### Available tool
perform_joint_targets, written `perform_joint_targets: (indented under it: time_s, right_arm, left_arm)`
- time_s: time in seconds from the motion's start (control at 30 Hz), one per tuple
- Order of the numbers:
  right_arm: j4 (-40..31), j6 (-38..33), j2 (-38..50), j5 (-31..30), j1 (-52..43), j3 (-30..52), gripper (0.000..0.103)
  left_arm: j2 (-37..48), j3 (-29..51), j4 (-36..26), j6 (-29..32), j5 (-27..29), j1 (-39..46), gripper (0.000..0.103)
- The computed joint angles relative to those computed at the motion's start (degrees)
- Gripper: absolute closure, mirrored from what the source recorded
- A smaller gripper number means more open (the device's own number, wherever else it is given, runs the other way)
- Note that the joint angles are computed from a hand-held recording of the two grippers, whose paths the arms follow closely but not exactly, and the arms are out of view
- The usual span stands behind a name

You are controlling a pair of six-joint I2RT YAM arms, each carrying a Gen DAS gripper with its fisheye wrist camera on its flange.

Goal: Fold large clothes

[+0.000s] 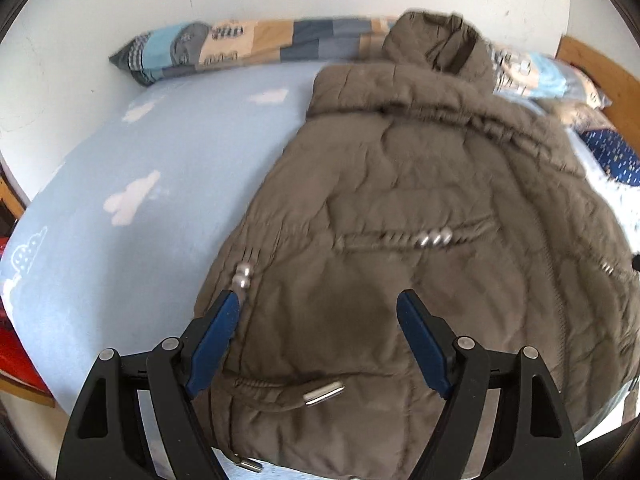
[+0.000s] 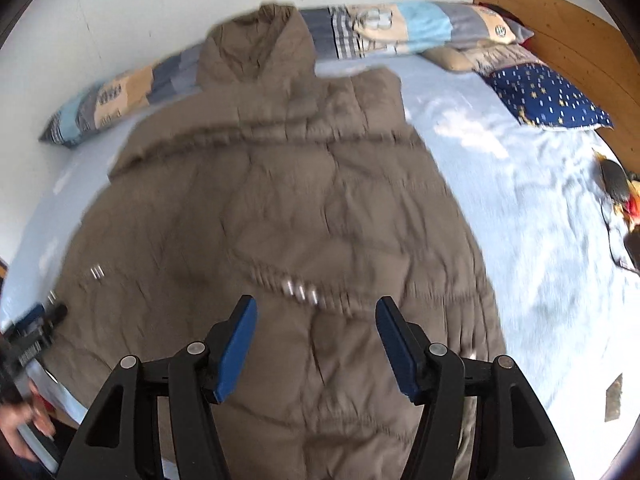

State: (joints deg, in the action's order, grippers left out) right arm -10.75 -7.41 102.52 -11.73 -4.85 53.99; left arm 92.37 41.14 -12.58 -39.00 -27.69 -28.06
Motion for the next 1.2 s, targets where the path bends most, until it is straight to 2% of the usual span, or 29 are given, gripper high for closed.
perform_joint_targets:
  time_s: [0.03,0.1,0.2,0.37,0.47,0.57,0.67,0.8,0.97,1.07,1.2]
  right_arm:
    - [0.21,-0.47,0.82,1.27,0.25,-0.35,0.037]
    - [1.71,-1.42,3.38,4.08,0.9,-0.9,0.037]
    - [4.13,-2.94,6.4,6.59,1.63,-1.48,0.031]
    - [9.86,-4.53,6.55,8.71,2.65,-4.94,0.025]
    - [14.6,-5.47,6.54,6.12,1.25,-7.27,0.022]
    - [18.03,-5.15,6.58,2.9,0.07,-9.01,0.018]
    - [19.52,-5.01,6.45,0.94,-0.58,-9.76,0.016]
    - [14.91,-5.76,5.77,-1.78,-1.66,-7.94,0.014]
    - [11.48,-4.38,-3.19,-14.14,-11.13,-11.45,0.013]
    - [8.97,-0.49,-4.59,-19.25,-19.91,-10.9,0.013]
    - [5.62,2.45,-2.25,-21.93,-29.32,-9.5,0.013]
  left_arm:
    - [0.85,-0.11,0.59,0.63,0.86,0.64,0.021]
    - [3.47,0.37,1.32,2.12,0.82,0.75,0.012]
    - [8.33,2.82,-0.24,3.34,-3.68,-1.16,0.0]
    - [6.8,-0.26,3.64,1.89,3.65,3.08,0.0]
    - [7.0,-1.18,5.54,2.2,2.76,2.51,0.0]
    - [7.12,-4.9,12.55,3.4,-0.2,0.9,0.0]
    - [6.75,-6.02,14.29,4.68,0.08,0.93,0.0]
    - [6.18,-6.68,15.17,5.9,1.86,1.87,0.0]
    - [4.48,-6.94,14.34,7.83,4.41,3.31,0.0]
    - [0.52,-8.63,13.6,9.12,7.39,4.34,0.0]
    - [-13.09,-15.42,12.52,9.04,13.35,8.48,0.0]
